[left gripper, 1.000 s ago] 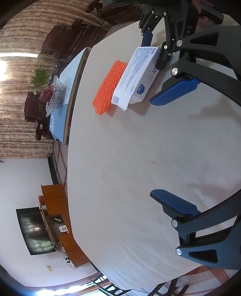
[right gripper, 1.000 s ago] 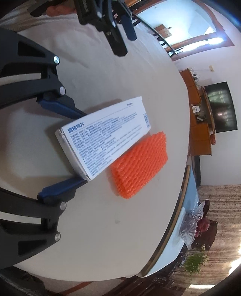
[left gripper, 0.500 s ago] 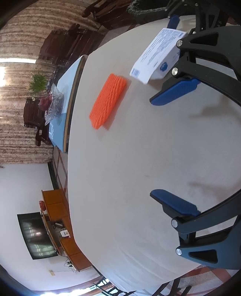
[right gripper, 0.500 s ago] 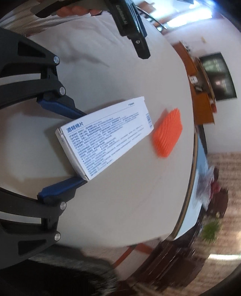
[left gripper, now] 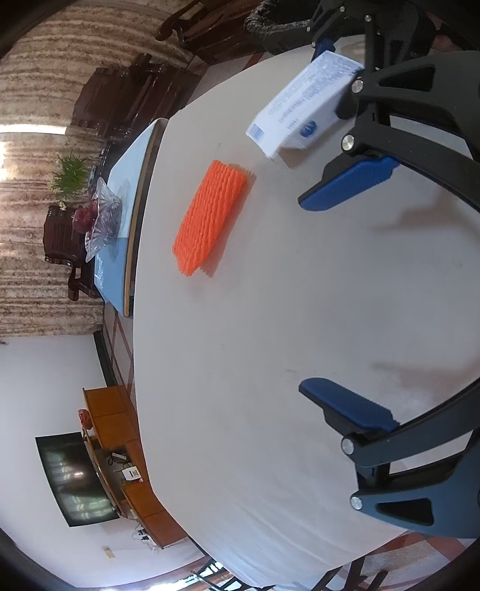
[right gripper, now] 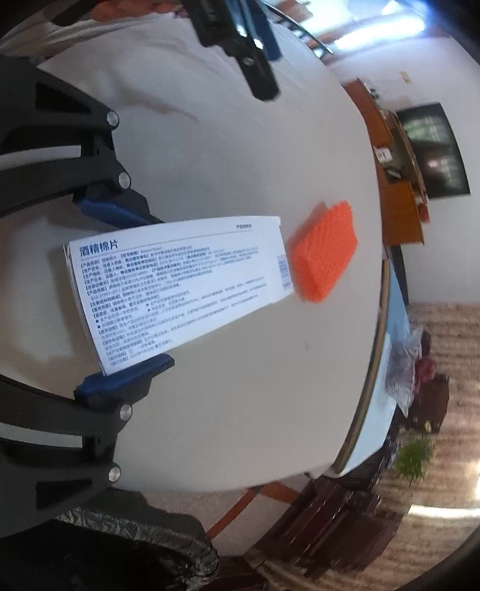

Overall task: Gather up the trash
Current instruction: 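Lift the white medicine box with the right tool and hold it, then grasp the orange foam block with the left tool while the right tool holds the box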

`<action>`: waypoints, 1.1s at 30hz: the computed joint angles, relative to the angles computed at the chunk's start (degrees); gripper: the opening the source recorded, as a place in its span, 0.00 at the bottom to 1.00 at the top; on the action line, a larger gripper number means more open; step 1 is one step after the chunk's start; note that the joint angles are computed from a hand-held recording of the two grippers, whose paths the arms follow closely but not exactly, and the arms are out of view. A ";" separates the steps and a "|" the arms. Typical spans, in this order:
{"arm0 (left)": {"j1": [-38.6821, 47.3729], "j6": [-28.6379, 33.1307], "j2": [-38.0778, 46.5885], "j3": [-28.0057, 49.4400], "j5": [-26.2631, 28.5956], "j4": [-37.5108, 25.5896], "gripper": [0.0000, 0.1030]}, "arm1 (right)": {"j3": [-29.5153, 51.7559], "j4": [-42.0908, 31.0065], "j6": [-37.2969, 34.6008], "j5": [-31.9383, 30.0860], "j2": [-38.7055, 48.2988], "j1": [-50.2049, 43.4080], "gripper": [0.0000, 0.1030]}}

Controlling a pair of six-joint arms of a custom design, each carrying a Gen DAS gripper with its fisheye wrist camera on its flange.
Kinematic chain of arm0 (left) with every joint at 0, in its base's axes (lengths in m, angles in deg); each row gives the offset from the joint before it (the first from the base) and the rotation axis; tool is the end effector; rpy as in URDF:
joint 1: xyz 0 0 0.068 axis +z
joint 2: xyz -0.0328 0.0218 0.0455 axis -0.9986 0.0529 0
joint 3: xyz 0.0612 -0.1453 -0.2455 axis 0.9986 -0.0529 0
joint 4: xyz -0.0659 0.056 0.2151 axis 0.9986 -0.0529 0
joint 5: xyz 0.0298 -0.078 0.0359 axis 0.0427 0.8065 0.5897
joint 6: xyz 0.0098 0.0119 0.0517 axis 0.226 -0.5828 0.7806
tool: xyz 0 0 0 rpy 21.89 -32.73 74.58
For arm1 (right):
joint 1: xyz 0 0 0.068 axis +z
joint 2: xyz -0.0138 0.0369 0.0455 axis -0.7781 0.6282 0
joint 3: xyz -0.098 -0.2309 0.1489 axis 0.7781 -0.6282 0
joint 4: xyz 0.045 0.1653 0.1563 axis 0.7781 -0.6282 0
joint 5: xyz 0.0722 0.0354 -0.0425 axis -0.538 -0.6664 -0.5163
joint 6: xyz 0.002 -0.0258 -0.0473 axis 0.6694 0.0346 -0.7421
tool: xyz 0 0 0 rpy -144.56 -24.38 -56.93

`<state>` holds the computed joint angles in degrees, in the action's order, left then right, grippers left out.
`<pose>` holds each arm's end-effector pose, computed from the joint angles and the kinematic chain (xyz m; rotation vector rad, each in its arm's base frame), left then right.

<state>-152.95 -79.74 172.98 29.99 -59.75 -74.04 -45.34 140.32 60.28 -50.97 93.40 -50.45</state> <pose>0.1112 -0.1878 0.0719 -0.4954 2.3163 0.2174 0.2258 0.0152 0.0342 -0.7498 2.3804 0.2759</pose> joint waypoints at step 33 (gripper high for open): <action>13.40 23.40 4.47 4.11 2.54 17.09 0.86 | 12.12 -5.36 15.00 10.47 1.51 1.97 0.54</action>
